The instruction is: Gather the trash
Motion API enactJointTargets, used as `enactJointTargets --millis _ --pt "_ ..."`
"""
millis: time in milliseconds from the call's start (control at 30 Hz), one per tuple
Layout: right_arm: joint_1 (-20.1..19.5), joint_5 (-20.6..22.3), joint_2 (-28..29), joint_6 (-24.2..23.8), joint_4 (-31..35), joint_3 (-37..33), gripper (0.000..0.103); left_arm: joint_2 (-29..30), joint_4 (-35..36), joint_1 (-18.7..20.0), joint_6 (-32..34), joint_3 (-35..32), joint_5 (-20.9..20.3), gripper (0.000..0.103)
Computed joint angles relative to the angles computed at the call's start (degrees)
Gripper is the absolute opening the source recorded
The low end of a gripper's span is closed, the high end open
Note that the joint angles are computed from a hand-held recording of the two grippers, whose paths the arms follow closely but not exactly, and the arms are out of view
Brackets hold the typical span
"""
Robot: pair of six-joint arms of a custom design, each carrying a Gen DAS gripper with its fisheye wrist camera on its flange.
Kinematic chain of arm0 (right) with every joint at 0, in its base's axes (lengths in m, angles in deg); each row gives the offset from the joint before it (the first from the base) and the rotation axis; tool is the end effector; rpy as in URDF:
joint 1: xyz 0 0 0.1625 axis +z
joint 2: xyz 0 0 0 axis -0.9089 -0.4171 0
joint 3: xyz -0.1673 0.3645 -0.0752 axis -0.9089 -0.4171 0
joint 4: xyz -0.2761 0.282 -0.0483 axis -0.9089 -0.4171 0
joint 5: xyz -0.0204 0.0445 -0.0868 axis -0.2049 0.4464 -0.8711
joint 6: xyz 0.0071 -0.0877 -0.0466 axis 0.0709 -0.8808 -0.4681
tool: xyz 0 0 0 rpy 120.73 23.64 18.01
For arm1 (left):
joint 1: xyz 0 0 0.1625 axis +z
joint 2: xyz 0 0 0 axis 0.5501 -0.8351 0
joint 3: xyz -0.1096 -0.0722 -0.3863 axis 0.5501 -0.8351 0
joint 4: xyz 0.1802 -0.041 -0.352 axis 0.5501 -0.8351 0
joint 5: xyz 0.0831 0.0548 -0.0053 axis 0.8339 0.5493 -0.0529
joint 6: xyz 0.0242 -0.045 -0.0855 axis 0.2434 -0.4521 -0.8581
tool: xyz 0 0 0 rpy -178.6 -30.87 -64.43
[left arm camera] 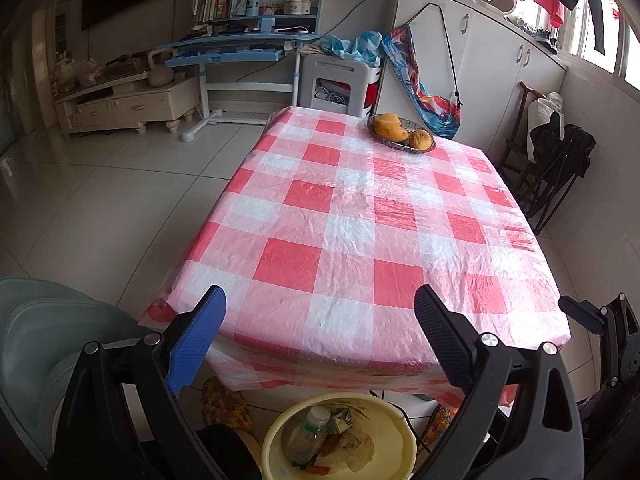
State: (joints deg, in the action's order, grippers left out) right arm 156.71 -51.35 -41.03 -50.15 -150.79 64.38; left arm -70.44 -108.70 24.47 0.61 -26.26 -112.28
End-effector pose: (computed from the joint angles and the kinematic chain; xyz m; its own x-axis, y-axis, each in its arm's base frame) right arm 0.0967 -0.7870 0.2366 -0.3150 -0.1746 0.9329 -0.7827 0.6037 -0.1513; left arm -0.3143 -0.8631 0.0484 -0.7469 0.2955 -0.5957 0.5901 0.7074 -0.3890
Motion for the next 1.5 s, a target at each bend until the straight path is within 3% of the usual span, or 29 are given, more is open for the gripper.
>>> enactJointTargets --millis 1500 --pt "-0.19 0.22 -0.09 -0.06 -0.54 0.31 0.095 -0.13 -0.37 0.01 0.19 0.38 -0.04 0.092"
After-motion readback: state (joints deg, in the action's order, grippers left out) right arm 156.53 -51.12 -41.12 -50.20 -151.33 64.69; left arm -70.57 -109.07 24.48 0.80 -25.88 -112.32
